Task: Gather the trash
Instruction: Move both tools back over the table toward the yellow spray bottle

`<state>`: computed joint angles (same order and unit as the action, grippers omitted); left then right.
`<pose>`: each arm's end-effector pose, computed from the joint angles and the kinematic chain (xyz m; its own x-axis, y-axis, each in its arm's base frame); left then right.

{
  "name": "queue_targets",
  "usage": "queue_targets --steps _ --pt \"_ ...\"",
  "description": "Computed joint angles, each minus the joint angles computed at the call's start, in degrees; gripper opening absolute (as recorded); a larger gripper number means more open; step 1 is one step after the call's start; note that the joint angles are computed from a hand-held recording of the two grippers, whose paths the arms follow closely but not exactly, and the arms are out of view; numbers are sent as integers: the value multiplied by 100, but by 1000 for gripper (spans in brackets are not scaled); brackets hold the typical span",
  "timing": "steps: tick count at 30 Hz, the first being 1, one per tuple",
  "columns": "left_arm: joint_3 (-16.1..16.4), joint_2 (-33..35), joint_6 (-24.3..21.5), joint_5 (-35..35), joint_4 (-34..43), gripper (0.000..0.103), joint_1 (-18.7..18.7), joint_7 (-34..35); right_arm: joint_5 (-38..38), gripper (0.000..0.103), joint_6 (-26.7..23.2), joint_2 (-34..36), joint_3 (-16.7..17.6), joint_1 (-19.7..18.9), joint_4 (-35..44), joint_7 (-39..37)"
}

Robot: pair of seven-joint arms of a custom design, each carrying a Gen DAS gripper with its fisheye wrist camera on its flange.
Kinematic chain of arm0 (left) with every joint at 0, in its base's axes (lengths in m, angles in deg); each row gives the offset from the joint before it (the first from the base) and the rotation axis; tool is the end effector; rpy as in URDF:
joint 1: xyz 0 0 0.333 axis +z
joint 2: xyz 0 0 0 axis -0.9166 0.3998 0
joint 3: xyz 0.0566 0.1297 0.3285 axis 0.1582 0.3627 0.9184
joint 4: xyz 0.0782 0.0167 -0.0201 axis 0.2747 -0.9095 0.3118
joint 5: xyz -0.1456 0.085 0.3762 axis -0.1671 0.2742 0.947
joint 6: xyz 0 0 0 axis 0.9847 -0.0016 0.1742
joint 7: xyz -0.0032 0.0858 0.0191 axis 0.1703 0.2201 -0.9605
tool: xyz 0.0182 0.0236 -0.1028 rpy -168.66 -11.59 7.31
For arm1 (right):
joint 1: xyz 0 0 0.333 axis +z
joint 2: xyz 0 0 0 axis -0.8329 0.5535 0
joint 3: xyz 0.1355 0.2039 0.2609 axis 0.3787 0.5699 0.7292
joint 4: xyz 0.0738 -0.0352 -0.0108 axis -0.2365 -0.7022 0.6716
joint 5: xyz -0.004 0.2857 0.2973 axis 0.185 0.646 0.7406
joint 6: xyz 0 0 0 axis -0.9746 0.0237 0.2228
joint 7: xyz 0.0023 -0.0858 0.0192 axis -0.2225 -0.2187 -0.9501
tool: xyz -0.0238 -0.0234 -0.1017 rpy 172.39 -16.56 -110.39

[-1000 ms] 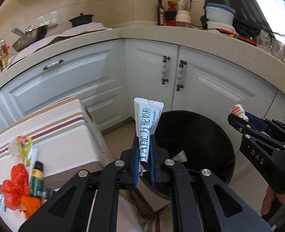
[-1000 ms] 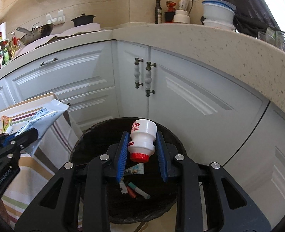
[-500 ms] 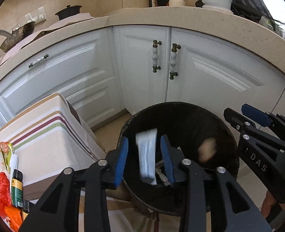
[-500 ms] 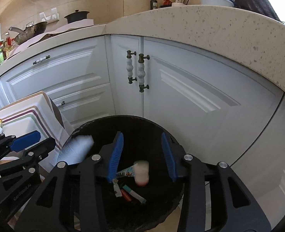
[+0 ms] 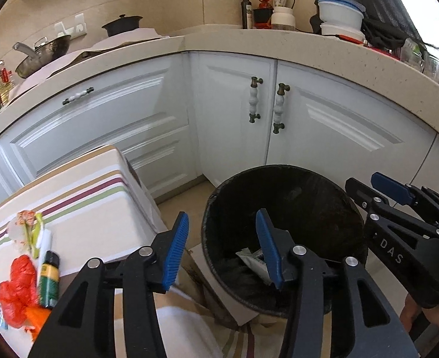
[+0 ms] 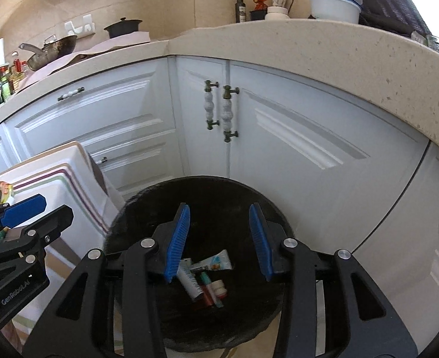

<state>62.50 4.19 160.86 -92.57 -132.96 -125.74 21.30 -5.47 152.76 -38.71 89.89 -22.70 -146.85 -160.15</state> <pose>0.4718 -0.5040 0.3486 -0.6744 -0.7379 -0.0263 -0.4720 0.4582 -0.7532 0.3917 0.3366 0.3228 -0.5274 -0.8490 -0.0309 -0.4913 0.3344 -0.8042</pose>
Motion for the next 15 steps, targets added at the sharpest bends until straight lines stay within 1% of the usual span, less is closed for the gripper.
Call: queue_targets --steps 4,8,12,15 --pt "278 -207 205 -192 -342 47 -217 108 -32 41 30 126 45 87 205 -6" --pt "321 -477 373 -548 -715 47 -206 382 -115 41 130 276 48 189 433 35" --pt "559 -742 504 -1053 -1098 48 -329 675 -215 41 247 511 35 323 781 -86" --pt "644 -925 639 -1419 -1352 49 -332 893 -284 41 334 681 0 429 1039 -198"
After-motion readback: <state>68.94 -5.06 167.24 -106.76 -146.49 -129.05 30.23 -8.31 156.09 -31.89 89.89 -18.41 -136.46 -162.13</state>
